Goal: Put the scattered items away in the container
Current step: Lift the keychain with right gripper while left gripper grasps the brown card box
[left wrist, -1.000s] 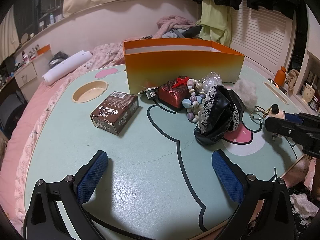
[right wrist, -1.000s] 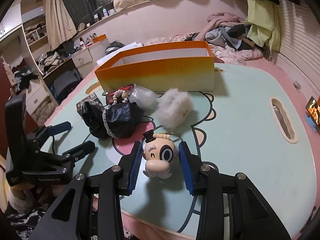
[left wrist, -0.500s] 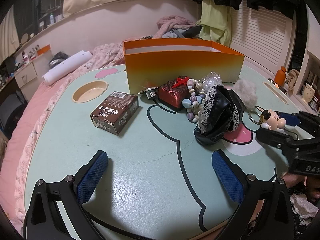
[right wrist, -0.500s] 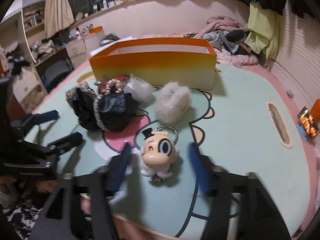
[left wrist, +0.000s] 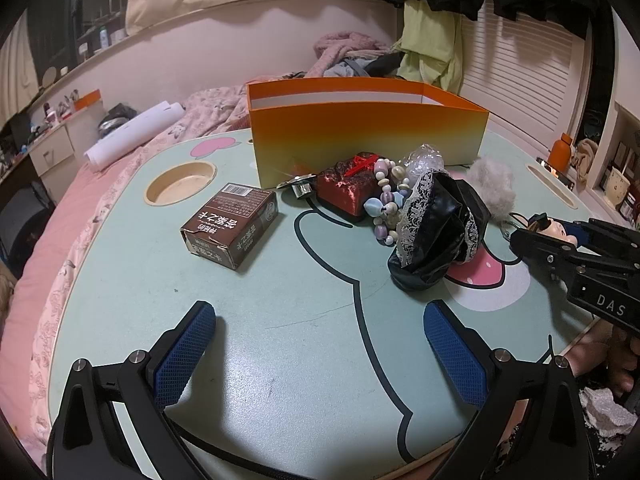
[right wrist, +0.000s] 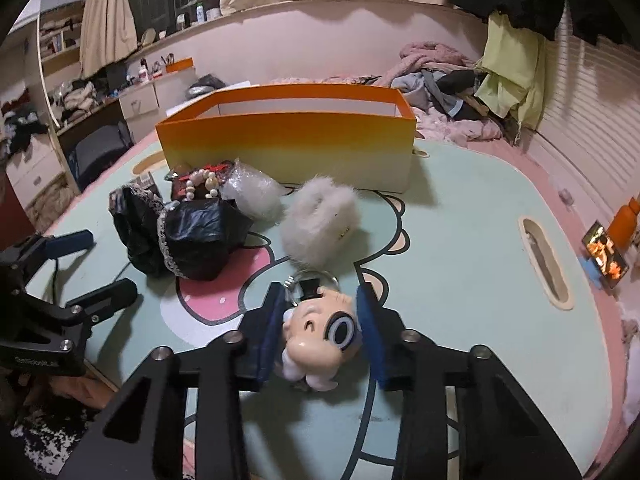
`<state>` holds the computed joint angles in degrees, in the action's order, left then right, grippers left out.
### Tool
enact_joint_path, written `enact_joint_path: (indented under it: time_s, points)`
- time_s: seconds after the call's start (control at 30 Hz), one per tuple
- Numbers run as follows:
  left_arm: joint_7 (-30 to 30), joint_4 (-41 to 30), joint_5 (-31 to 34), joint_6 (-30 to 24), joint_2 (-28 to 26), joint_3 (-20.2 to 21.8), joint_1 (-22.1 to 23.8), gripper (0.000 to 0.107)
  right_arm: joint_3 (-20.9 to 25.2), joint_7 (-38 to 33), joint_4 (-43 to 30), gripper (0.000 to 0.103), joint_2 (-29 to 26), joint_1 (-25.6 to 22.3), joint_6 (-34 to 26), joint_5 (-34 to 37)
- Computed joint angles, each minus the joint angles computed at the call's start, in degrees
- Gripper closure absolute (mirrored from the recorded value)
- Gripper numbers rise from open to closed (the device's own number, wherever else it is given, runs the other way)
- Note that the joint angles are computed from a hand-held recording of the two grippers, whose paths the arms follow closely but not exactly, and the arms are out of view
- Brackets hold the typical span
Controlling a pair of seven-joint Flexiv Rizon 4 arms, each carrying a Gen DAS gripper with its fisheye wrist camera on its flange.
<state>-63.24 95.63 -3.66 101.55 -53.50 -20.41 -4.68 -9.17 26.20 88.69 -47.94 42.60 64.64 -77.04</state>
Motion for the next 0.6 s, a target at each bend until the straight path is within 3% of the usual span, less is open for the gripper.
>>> enact_joint_path:
  time_s: [0.13,0.27,0.4,0.6]
  points:
    - [-0.04,0.15,0.0,0.0,0.15,-0.01,0.09,0.004,-0.69,3.7,0.64,0.066,0.4,-0.03,0.76,-2.66]
    - [1.31,1.27,2.71,1.65,0.18,-4.46,4.23,0.004,0.05,4.66,0.72,0.066,0.54,-0.75,0.56,-3.64]
    - [1.12,0.76,3.89,4.23,0.82,-3.78,5.05,0.004,0.53,4.08,0.29,0.066,0.28,-1.01,0.19,-3.31]
    - [3.31,-4.17,3.73,0.11,-0.15,-3.65,6.58,0.007,0.12,7.11,0.36,0.066,0.3,-1.43,1.86,-5.61]
